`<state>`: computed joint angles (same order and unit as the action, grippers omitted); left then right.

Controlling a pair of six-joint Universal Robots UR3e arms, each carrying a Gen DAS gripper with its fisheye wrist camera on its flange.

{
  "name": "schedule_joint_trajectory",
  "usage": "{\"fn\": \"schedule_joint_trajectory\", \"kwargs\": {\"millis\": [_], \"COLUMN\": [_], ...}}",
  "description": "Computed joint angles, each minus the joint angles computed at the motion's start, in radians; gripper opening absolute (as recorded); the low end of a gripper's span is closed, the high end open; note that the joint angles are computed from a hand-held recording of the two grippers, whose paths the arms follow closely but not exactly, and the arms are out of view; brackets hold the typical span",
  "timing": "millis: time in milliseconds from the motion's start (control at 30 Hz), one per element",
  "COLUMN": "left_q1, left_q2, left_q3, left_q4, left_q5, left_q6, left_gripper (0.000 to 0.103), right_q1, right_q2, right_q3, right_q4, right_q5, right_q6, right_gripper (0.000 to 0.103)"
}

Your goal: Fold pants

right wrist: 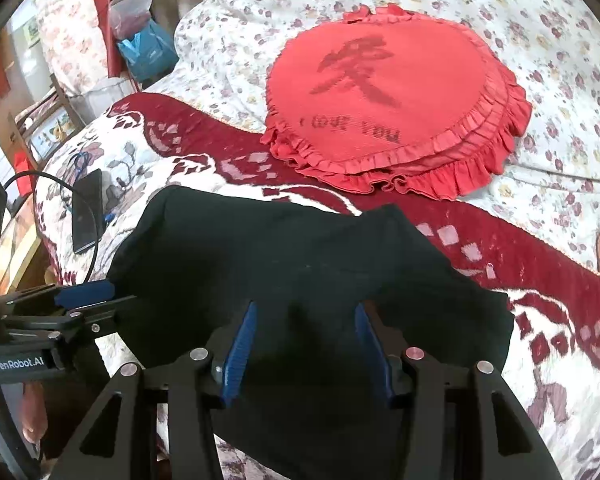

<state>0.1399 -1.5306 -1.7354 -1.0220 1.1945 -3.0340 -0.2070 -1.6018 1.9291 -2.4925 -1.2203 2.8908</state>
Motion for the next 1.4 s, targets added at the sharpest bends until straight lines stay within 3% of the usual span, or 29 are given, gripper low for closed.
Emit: {"fn": "schedule_joint_trajectory", "kwargs": {"millis": [433,667,1067,1233,1400], "left_q1": [0.162,0.240,0.239,0.219,0.203], "left_q2": [0.093,0.105,-0.007,-0.021,-0.045], "left_q3": [-0.088,-0.132,-0.148,-0.162,-0.151], "left_q4": [-0.067,-0.084,-0.005,0.049,0.063], "left_q5": [-0.074,-0.111,-0.141,-0.152,-0.158], "left_q6": [0.041,0.046,-0.024,-0.056,-0.082], "left_gripper": [0.070,0.070,0.070,0.088,0.095], "right_q1": [0.075,0.120,0.248,0.294,0.293], "right_q2": [0.115,0.234,0.648,0.835,0.984], "right_q3": [-0.112,-0.255,-0.850,-1.135,-1.333], "right_q4": [0.005,0.040,0.240,0.379,0.500], "right_q5": [-0.024,-0.003,0.047,0.065,0.141], "right_q6": [0.020,0.023,0.002,-0.018,0.029], "right_gripper": [0.051,0.055,0.067,0.071,0.070]}}
